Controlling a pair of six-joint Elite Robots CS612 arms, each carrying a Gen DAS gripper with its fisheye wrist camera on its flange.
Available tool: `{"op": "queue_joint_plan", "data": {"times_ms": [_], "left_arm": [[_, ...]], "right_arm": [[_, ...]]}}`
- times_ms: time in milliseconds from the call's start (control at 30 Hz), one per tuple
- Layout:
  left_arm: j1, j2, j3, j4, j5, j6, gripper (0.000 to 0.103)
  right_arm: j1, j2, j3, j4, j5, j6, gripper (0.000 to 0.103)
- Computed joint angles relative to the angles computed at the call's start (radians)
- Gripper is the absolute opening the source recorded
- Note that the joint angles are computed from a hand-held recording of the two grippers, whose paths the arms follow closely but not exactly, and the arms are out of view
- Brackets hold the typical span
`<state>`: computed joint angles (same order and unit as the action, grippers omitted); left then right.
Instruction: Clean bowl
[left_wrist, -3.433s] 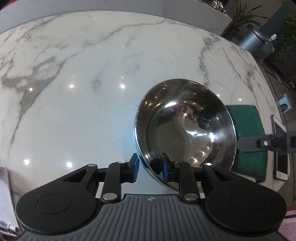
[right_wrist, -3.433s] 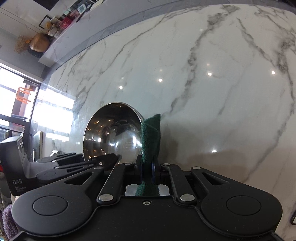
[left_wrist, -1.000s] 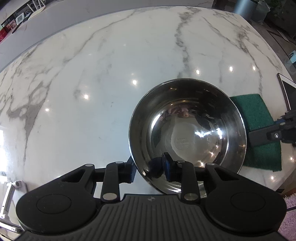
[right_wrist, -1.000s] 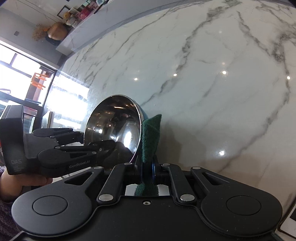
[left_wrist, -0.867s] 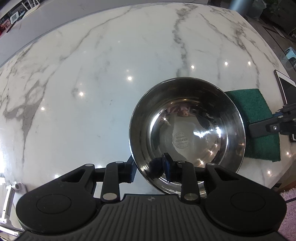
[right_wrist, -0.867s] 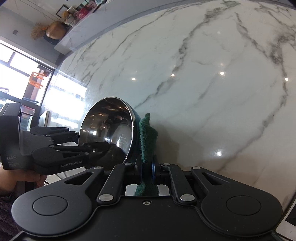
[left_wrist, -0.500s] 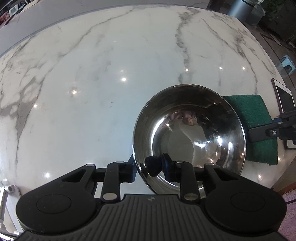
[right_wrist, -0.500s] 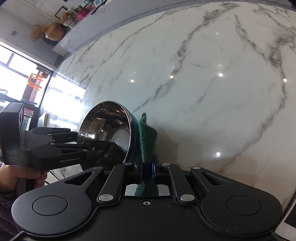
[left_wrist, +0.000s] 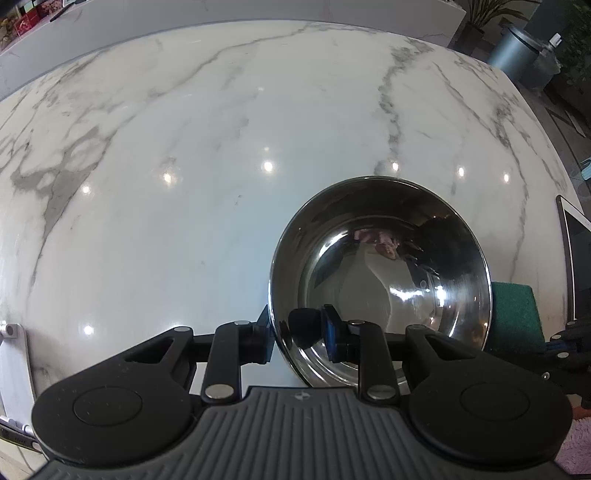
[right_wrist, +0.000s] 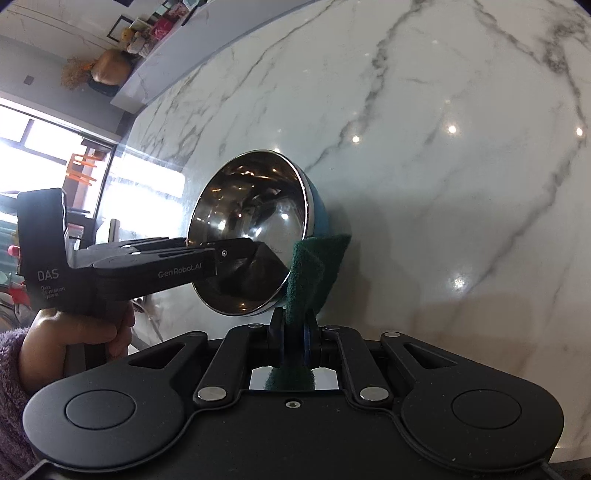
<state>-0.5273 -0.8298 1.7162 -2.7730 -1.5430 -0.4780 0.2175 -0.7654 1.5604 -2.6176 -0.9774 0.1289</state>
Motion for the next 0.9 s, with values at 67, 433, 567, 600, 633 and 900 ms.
{"op": "queue_joint_plan", "data": {"times_ms": [67, 433, 567, 600, 633, 900], "left_arm": [[-0.003, -0.003, 0.007, -0.007, -0.008, -0.002, 0.024], [0.000, -0.012, 0.020, -0.005, -0.092, 0.001, 0.025], [0.008, -0.014, 0.011, 0.020, -0.079, 0.010, 0.025], [0.010, -0.015, 0.009, 0.024, -0.080, 0.013, 0.025], [0.013, -0.015, 0.006, 0.028, -0.082, 0.015, 0.026], [0.032, 0.000, -0.029, 0.015, -0.080, 0.076, 0.038]], "right_arm": [[-0.002, 0.001, -0.005, -0.004, -0.014, 0.011, 0.008], [0.001, 0.009, -0.041, 0.021, -0.114, -0.036, 0.008], [-0.003, 0.009, -0.041, 0.022, -0.120, -0.045, 0.008], [-0.004, 0.010, -0.041, 0.021, -0.119, -0.046, 0.008], [-0.004, 0.010, -0.041, 0.022, -0.118, -0.047, 0.008], [-0.007, 0.011, -0.041, 0.025, -0.111, -0.054, 0.008]]}}
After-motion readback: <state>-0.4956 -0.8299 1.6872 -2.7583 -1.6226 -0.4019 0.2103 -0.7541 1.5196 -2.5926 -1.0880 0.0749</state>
